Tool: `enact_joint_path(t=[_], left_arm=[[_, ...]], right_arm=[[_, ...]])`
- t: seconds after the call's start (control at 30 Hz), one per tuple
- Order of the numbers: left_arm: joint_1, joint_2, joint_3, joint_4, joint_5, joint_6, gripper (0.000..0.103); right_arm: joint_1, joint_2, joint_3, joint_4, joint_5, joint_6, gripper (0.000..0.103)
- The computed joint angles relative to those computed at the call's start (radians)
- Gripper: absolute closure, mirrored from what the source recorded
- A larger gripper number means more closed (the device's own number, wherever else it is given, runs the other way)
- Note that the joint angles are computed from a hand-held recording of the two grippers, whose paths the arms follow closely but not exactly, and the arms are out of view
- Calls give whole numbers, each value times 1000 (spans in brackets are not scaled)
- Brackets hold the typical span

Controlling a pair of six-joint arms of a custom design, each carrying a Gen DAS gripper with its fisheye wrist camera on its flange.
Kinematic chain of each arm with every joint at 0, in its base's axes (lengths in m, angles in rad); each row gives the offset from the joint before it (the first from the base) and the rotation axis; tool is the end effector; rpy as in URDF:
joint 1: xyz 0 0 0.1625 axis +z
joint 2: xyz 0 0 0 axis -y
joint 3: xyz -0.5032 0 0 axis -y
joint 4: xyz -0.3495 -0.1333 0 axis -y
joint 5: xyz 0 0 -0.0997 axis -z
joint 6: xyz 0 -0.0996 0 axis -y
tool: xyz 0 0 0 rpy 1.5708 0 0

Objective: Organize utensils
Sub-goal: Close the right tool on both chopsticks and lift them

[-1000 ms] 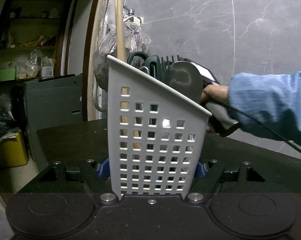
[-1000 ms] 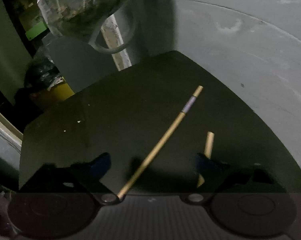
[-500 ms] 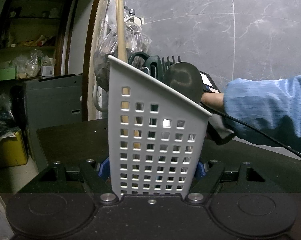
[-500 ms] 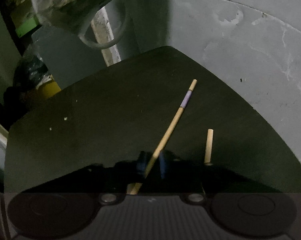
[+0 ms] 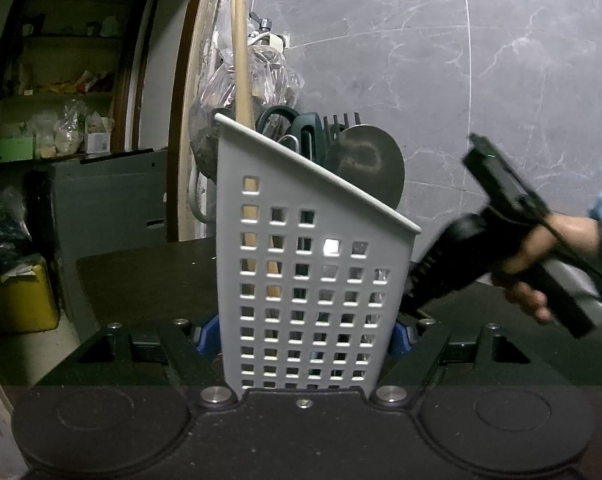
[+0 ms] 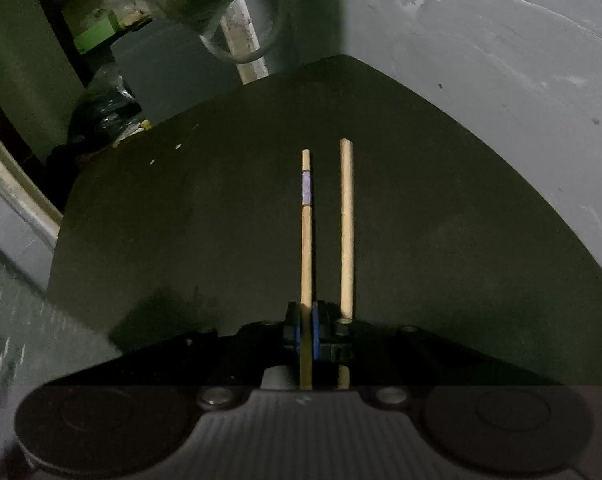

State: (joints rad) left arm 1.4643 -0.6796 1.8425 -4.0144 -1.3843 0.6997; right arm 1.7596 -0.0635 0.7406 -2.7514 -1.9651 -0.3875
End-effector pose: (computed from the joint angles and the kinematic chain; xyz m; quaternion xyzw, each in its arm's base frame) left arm 0.0816 -0.6648 0.2255 0.2620 0.7562 -0.5471 0.2453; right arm 0.2634 -0.8723 -0.0570 0.2231 -0.9244 0.2243 0.2130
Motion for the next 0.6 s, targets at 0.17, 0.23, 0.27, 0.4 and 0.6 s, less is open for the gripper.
enact_joint_path(t=[0.17,0.23,0.27,0.4,0.6], left_arm=[[-3,-1,3,0,9,3,25],[-6,0,3,-2,14,7,25],[-8,0,3,-4,18,6,25],[-17,4,6,-15,38,8,26],[-28,7,13,-28,60,16,26]], right_arm=[[8,-53,186,-222,-32,-145,79],[10,-65,221,-285,-13,-185,53],[10,-68,226,-305,0,-204,44],[19,-18,132,-354,-16,-293,48],[7,130,-217,-162,-61,-253,72]])
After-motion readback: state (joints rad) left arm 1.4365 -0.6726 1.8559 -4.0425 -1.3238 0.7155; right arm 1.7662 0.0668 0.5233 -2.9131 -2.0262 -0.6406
